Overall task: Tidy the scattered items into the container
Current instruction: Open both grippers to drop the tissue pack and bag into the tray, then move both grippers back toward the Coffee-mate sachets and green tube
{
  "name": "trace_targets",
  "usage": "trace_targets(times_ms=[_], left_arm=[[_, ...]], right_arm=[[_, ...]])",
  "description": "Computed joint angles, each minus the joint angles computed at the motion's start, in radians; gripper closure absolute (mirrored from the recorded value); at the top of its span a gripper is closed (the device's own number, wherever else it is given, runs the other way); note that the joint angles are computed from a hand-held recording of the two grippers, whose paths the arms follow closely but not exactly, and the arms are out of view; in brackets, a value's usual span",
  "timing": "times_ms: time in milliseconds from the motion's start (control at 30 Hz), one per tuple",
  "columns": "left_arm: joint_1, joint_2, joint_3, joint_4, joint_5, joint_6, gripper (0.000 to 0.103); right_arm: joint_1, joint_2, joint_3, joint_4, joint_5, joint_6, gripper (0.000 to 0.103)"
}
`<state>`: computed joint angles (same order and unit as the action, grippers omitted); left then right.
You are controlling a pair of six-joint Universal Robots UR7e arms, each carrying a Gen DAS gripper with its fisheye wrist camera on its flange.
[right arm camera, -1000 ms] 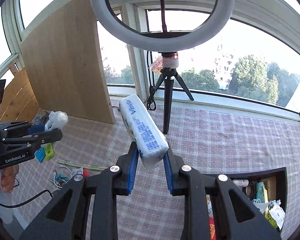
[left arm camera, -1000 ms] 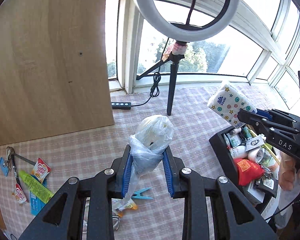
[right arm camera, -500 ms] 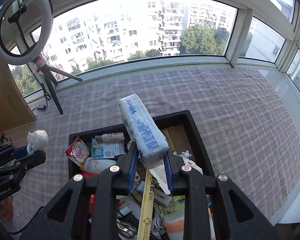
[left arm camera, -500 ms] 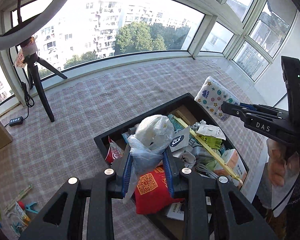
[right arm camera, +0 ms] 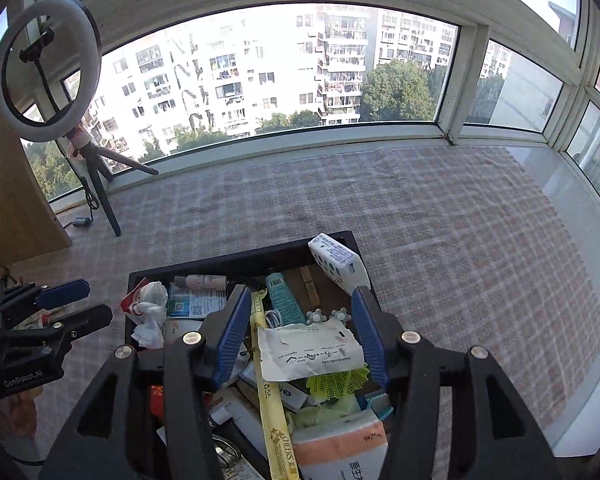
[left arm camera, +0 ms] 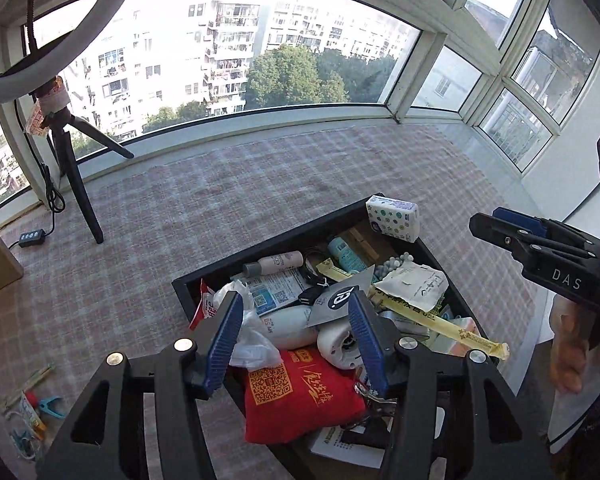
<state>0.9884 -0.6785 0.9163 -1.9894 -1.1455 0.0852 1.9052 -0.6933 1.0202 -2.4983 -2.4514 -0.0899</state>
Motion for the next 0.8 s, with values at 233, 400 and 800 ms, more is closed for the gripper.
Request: trace_targets(times_ms=[233, 400, 800], left_arm=[[0.003, -0.058, 0.047, -0.019, 0.034, -0.006, 0.052], [0.008, -0.128, 0.118, -0.045, 0.074, -0.021, 0.052], [0.008, -0.346, 0.338, -0.092, 0.248, -0.064, 0.052]], right_arm=[[0.014, -0.021, 0.032, -0.033, 0.029, -0.017, 0.051], [0.030, -0.028, 0.056, -0.075, 0.033, -0.048, 0.051], [0.069, -0.005, 0.084, -0.058, 0.149, -0.034, 0.051]])
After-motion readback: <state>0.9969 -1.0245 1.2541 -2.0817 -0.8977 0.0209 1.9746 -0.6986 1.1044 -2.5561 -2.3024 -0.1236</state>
